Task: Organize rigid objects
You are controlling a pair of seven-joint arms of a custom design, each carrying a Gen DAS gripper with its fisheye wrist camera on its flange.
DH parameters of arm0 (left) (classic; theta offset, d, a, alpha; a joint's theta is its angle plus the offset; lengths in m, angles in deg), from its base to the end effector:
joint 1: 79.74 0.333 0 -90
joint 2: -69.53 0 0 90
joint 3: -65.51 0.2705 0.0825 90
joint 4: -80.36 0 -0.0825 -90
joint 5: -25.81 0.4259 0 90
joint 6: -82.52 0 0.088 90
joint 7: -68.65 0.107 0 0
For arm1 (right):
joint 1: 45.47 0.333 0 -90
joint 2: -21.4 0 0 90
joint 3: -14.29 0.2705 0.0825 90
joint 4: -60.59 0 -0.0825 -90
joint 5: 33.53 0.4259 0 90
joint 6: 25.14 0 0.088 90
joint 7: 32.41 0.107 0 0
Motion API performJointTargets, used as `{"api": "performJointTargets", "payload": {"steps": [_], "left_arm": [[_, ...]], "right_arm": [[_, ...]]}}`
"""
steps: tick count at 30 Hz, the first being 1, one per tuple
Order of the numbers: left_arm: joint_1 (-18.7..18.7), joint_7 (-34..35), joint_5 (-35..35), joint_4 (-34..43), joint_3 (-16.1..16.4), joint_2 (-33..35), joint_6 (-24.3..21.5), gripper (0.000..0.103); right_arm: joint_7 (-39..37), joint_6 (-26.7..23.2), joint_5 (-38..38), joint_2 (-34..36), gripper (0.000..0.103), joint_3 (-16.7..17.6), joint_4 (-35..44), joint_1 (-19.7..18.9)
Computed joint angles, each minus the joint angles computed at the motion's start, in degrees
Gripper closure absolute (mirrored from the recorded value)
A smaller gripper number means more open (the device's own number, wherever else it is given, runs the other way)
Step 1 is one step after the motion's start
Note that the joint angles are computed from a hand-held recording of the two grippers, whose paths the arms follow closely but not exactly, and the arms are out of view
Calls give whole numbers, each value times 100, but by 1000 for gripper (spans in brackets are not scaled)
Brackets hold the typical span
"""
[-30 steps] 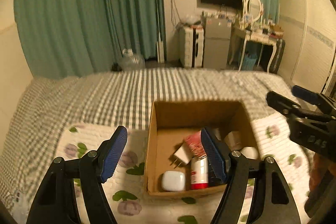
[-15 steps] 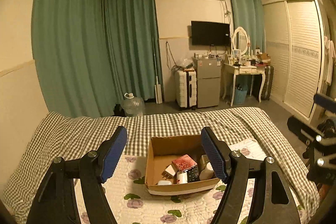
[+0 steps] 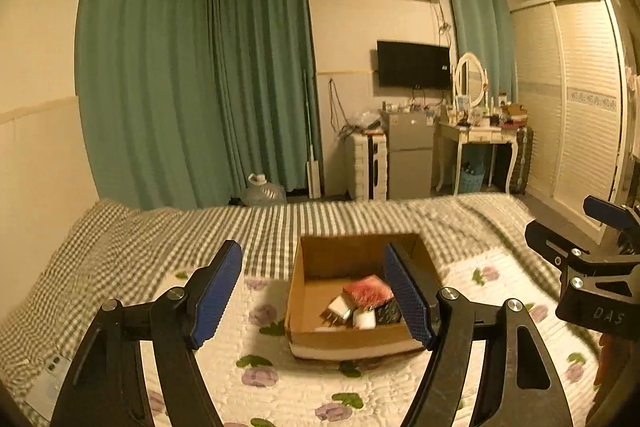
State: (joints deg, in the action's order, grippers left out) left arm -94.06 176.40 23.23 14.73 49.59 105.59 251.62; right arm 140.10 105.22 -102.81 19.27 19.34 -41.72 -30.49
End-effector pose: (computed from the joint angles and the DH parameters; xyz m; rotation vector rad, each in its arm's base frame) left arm 0.7181 -0.3276 0.5489 -0.9862 1.9573 -1.2769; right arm 0.6078 0.1980 0.5796 -1.1455 1.9226 -1.3184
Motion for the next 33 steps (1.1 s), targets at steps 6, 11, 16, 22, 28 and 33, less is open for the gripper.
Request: {"api": "performJointTargets", "payload": {"steps": [6, 11, 16, 22, 28, 33], "left_arm": [[-287, -266, 180, 656, 251, 713, -417, 27], [-419, -462, 380, 687, 394, 880, -549, 27], [-434, -718, 435, 733, 457, 916, -683, 27], [-347, -814, 487, 331, 405, 643, -454, 27], [-317, -793, 506, 252, 371, 589, -396, 27], [-323, -825, 521, 395, 391, 686, -465, 27]], "right_arm": [[150, 277, 40, 508, 0, -166, -9, -5], [20, 431, 179, 798, 0, -353, 25, 90], [167, 498, 52, 820, 0, -437, -62, 151], [170, 488, 154, 720, 0, -428, -137, 154], [168, 431, 154, 734, 0, -404, -103, 168], [173, 407, 130, 728, 0, -403, -107, 179]]}}
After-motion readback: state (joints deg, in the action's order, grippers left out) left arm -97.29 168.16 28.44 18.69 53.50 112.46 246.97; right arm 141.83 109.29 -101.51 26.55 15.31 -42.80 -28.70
